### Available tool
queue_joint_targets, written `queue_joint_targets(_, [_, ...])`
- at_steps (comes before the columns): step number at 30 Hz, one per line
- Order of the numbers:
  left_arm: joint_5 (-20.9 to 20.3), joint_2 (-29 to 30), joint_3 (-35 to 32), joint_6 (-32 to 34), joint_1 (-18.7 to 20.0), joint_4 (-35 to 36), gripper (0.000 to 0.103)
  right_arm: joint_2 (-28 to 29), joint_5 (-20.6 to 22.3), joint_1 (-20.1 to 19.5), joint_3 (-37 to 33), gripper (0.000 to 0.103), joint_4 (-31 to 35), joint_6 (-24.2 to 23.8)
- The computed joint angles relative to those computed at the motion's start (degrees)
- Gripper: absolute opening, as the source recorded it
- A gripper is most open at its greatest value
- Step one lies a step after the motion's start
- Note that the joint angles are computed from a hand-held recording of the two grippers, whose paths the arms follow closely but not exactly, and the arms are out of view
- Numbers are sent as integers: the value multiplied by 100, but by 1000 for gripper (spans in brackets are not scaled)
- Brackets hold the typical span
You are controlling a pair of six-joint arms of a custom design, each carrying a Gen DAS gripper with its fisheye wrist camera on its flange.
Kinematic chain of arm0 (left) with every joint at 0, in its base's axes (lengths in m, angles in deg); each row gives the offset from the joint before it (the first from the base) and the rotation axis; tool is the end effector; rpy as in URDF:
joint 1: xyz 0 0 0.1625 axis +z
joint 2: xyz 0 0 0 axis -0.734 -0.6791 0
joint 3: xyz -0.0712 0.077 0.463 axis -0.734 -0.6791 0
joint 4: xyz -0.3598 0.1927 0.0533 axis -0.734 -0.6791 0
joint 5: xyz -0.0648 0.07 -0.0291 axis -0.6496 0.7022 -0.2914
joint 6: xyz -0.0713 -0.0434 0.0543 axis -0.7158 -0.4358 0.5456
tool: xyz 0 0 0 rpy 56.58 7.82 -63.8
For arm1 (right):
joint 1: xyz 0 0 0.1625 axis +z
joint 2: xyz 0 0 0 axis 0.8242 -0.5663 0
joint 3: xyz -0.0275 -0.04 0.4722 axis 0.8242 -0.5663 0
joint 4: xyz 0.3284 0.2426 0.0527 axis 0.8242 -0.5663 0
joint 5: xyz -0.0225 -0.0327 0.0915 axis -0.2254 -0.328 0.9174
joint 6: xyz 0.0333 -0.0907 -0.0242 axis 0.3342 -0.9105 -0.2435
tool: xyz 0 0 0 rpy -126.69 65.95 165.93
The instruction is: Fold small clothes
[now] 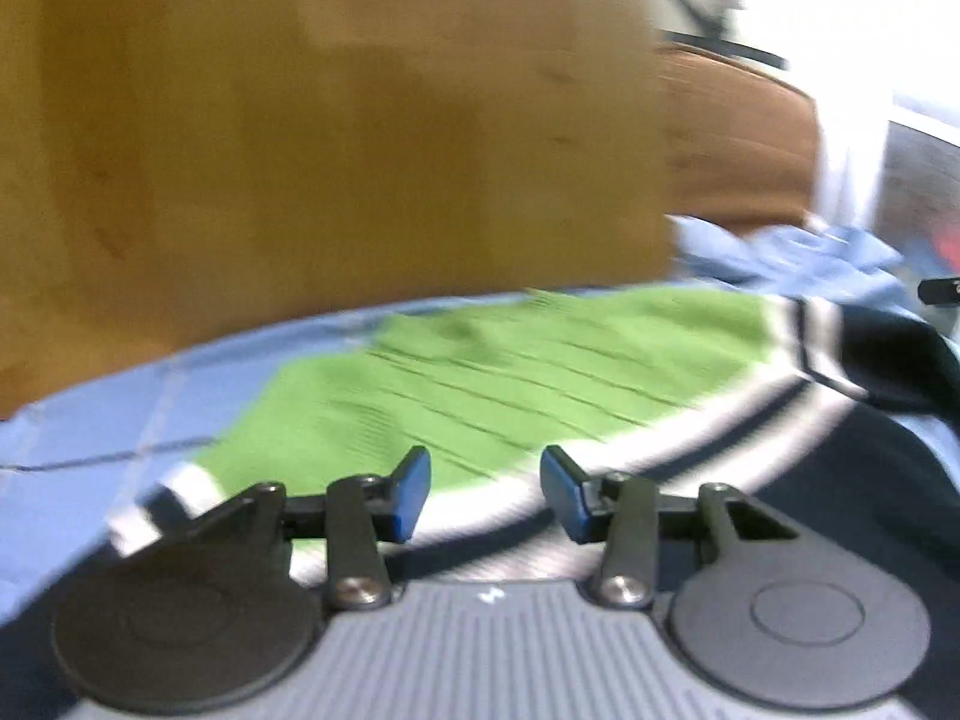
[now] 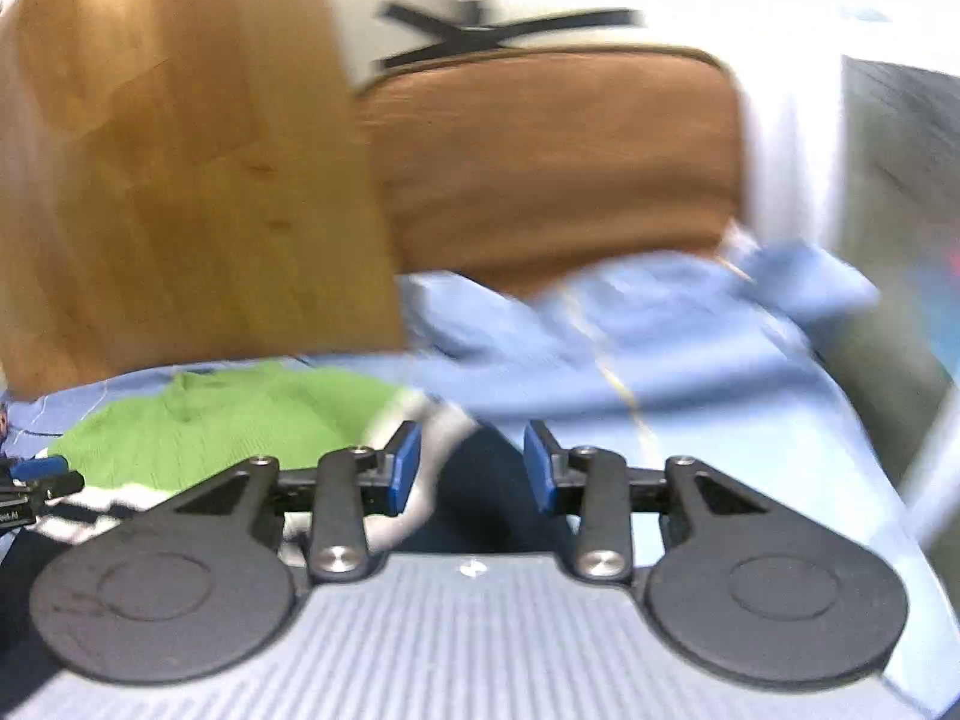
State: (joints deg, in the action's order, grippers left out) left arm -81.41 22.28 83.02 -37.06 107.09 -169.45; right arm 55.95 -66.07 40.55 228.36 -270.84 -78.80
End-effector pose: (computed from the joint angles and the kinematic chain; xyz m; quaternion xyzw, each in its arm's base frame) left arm 0.0021 -0.3980 0.1890 0.2503 0.8272 -0.3917 0.3156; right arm 0.1521 -0.3954 0.0474 0.2045 -0.8660 0.4159 0.1877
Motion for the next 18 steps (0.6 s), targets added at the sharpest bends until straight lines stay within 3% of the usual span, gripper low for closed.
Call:
queue_joint_targets(2, [-73, 251, 129, -95, -110, -105, 43, 298, 8, -168, 347, 44, -755, 132])
queue_joint_targets(6, [83, 749, 186, -85, -158, -416, 45, 890, 53, -506, 783, 63, -1999, 123])
queue_joint_targets(8, [184, 850, 248, -102, -228, -628, 50, 1087, 83, -543, 818, 63, -2212, 10])
queue_joint_targets(10, [155, 691, 234, -244, -185, -372, 52, 1094, -9, -518, 731, 63, -2015, -224])
queue_joint_targets(11, [143, 709, 280, -272, -155, -438, 54, 1091, -230, -410, 633, 60, -1877, -331])
queue_joint_targets(12, [136, 655, 283, -330, -143, -377, 54, 1048, -353, -370, 564, 28, -1686, -503])
queue_joint_targets(13, [133, 689, 246, -343, -132, -375, 55, 929, -236, -431, 556, 17, -1403, -598])
queue_joint_targets(14, [154, 687, 246, -353, -140, -371, 57, 827, -245, -428, 543, 12, -1311, -512])
queue_joint_targets(16, [173, 758, 199, -290, -108, -429, 58, 620, -828, -206, 203, 12, -1678, -794])
queue_joint_targets(18, [212, 773, 183, -277, -125, -426, 59, -51, -861, -238, 21, 12, -1395, -407])
